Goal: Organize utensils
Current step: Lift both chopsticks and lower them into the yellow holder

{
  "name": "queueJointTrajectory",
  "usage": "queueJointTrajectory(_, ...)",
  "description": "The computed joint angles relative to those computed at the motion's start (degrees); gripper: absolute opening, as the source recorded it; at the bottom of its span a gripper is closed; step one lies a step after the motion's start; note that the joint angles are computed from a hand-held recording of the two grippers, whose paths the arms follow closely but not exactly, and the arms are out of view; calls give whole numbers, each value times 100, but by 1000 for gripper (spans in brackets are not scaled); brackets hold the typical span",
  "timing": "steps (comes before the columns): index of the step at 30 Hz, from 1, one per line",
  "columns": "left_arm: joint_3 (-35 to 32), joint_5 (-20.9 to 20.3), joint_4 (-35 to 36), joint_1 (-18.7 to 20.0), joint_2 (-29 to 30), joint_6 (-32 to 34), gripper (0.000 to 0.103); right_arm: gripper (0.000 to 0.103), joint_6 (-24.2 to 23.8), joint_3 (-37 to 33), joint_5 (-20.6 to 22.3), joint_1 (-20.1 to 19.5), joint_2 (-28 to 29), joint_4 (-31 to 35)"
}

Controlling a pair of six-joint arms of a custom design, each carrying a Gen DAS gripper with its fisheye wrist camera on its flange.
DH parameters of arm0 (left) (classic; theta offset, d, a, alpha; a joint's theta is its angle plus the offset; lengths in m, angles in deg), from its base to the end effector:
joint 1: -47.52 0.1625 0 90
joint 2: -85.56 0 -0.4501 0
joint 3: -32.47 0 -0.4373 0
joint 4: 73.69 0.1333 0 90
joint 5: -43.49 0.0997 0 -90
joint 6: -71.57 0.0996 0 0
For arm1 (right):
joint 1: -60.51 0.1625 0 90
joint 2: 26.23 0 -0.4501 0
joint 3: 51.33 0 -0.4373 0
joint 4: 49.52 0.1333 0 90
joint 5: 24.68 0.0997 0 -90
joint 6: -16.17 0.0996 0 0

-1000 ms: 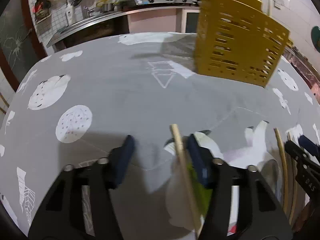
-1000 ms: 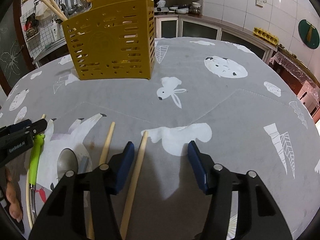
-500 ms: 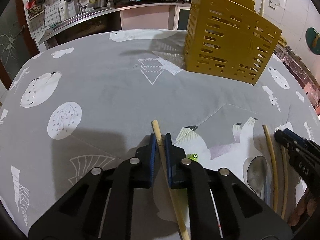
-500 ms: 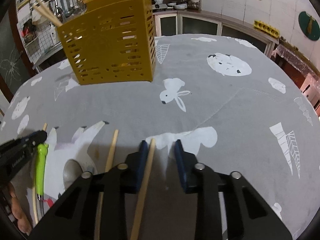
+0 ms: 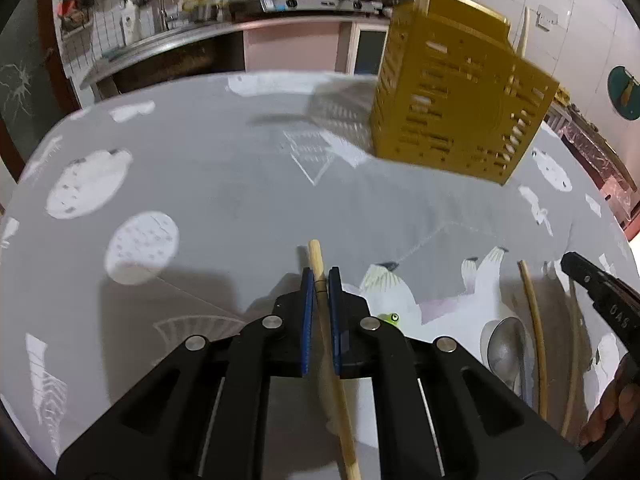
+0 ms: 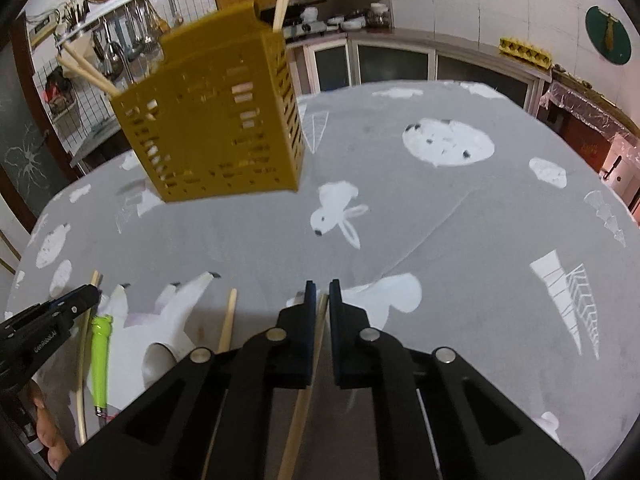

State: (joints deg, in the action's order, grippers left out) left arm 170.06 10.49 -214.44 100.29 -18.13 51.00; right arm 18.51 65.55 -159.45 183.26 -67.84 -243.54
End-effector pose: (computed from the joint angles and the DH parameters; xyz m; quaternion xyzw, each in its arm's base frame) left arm -0.0497 -0.4239 0.3329 0.0568 0.8703 -0.3408 0.3510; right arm 0.3610 -0.4445 0.0244 0.1437 -0.8891 0.3301 0.2825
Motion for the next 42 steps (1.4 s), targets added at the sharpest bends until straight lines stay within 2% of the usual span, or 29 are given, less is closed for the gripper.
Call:
queueJointTrajectory(7,163,334,-108,-546,-579,211,4,6,-439,89,75,230,-131,-739)
queueJointTrajectory(12,317,706,-60,-1015,-1001,261,4,6,-982,134,21,527,-161,-1459)
queueJointTrajectory(16,471,941,59,-1439,-1411,207,4,5,-1598,149,-43,774,-74,-2249)
queueJointTrajectory(18,593,1190,15,-1703,-1585,259,4,5,-1806,185,-53,866,-57,-2544)
queueJointTrajectory(21,724,1358,-168,-1953,-1737,375,4,5,-2096,237,-18,956,-28,-2966)
queueJointTrajectory(28,794,1473,-41,-2176,-1906,269,4,5,-2267,339,115,1017,-37,-3365)
queueJointTrajectory(34,860,1530,-267,-2369,-1988,506,4,5,-2536,337,155,1064,22,-3766)
queueJointTrajectory(37,929,1623,-764,-2501,-1901,856,4,5,-2574,334,208,1074,5,-3936)
queueJointTrajectory(40,880,1551,-1115,-2518,-1746,1107,4,5,-2690,297,289,1087,-35,-4120)
queueJointTrajectory(42,820,1520,-1602,-2531,-1551,1440,4,5,-2765,241,320,1099,-56,-4154)
